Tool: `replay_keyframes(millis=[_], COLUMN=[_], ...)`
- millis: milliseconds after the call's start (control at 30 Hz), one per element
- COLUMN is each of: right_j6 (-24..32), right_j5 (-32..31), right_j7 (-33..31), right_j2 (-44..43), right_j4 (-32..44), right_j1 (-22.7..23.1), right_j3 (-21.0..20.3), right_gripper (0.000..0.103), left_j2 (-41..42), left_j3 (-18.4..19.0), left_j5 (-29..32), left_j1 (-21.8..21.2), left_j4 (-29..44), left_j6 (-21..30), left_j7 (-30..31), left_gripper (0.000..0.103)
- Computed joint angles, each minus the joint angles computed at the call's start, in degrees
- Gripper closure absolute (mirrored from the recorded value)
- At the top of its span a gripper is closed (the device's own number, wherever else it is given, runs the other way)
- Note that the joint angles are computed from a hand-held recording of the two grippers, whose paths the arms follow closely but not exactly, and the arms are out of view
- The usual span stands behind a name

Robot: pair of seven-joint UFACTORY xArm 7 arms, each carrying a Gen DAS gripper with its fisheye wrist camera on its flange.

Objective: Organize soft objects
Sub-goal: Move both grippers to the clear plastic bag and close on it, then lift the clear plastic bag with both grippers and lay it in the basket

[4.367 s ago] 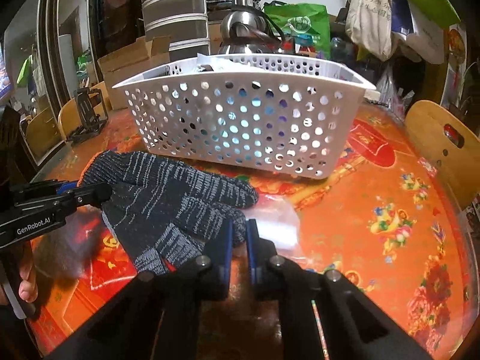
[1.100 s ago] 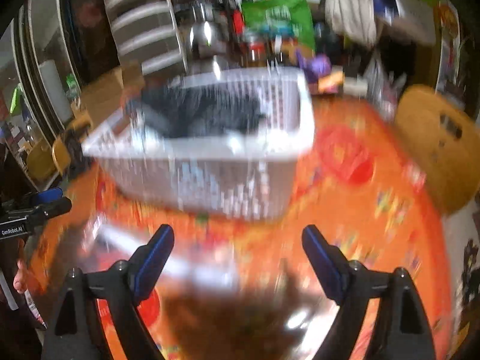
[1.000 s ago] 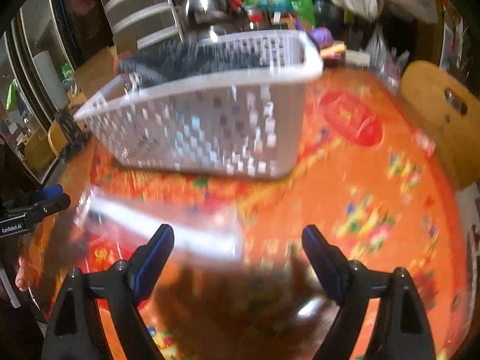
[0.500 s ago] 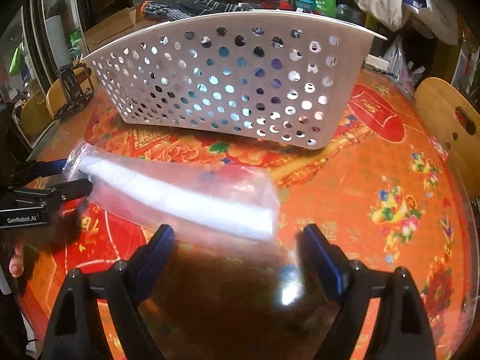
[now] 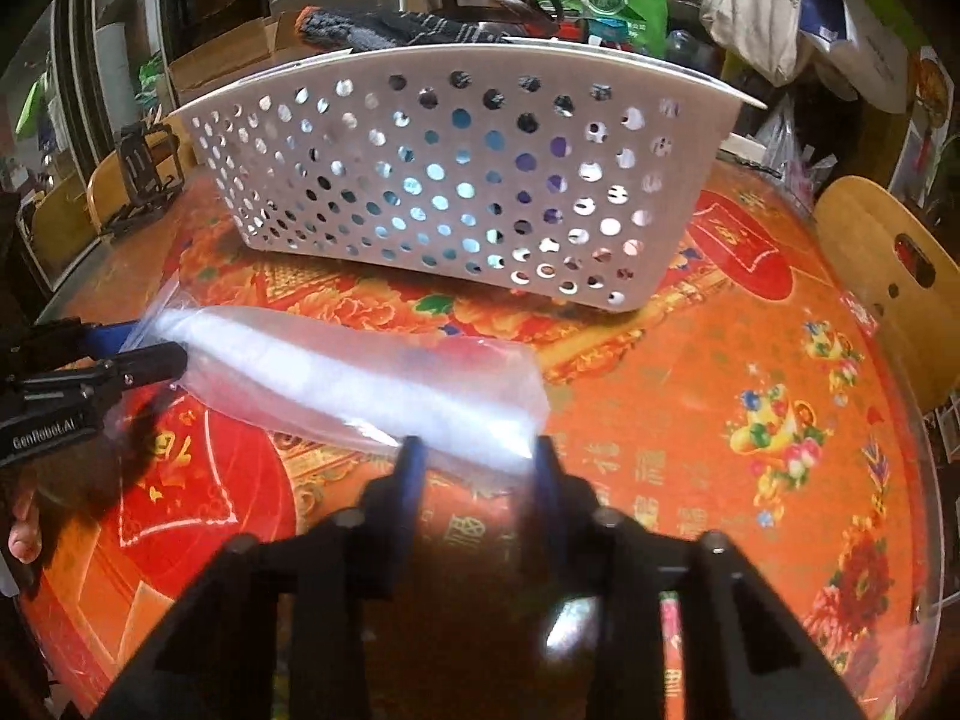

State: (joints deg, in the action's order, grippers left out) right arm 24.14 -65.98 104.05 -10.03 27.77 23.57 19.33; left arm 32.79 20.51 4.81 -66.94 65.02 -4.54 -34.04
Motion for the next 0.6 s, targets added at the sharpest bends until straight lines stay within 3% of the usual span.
replay_keyframes(millis=[67, 200, 600], right_j6=[-0.48, -0.92, -0.36], right_j5=[-0.40, -0.80, -6.28], right_j7=[0.77, 1.08, 8.75], right_j2=[-0.66, -1.06, -5.50], right_j4=[-0.54, -0.82, -2.61], right_j1=[-0.24, -0.56, -0.32], right_j3=[-0.13, 0.15, 2.55], right_gripper=[0.086, 0.093, 0.095], left_j2=[-0.79, -0.90, -2.44], left_j3=[-3.36, 0.39, -0.16], left_j5=[-1.19, -4.10, -12.65], left_j1=[3.59, -0.38, -1.88], left_j4=[-1.25, -2.54, -5.72], left_j6=[-2.48, -4.21, -10.43], left_j7=[0.69, 2.29, 10.40], left_gripper=[0.081, 0.088, 0.093])
